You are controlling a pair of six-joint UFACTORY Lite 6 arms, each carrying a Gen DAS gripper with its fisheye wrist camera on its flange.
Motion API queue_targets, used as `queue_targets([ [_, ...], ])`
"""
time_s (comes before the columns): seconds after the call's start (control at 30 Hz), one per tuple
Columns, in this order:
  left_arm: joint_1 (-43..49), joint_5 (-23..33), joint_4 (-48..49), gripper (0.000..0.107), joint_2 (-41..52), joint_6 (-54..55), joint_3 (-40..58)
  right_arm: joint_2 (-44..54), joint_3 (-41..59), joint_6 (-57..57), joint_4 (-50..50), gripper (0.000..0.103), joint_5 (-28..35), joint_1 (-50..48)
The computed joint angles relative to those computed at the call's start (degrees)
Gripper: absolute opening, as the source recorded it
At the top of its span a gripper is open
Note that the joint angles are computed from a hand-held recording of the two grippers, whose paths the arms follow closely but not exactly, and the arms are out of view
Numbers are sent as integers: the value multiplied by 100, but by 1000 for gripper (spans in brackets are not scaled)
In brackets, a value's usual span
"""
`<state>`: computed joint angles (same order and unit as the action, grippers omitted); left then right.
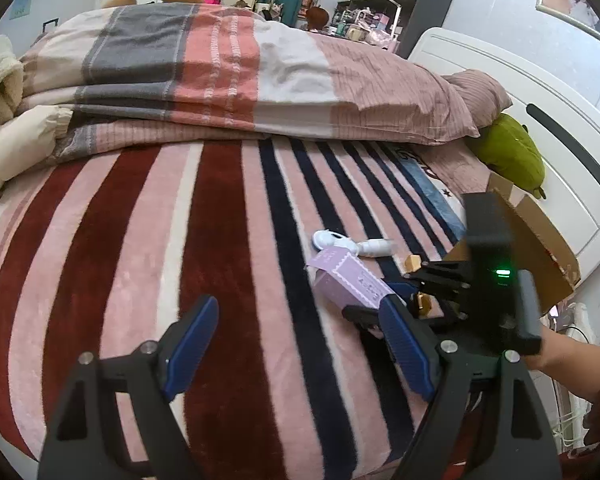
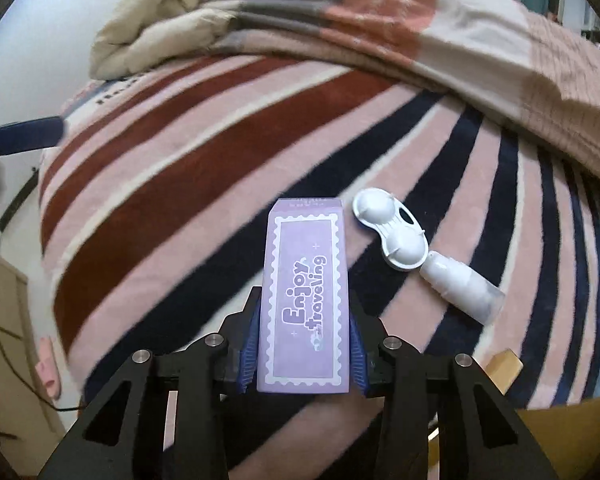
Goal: Organize rigid objects
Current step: 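Carry the lavender box into the cardboard box and open the right tool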
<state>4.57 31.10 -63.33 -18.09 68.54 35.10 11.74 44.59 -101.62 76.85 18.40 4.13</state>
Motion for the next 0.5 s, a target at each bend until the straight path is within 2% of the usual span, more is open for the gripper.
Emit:
queue_targets([
  [0.13,-324,317,-167,80,-85,-112,198,-1241,-395,1272,-1091,33,753,-166],
  [0.27,-1045,275,-251,80,-125,-526,628,-2623,-596,1938,-1821,33,1821,-618],
  [0.3,-1251,222,-235,77,-120,-660,747,-2843,-562,2051,-1942,33,2058,-759],
  [0.4,-2007,-48,-41,58,146,-1231,1304,-3341,-441,2075,-2114,33,2857,-1494],
  [0.5,-2680,-208,-7,50,575,-1549,1925,-3387,-124,1707,-2107,33,3659,-2559],
])
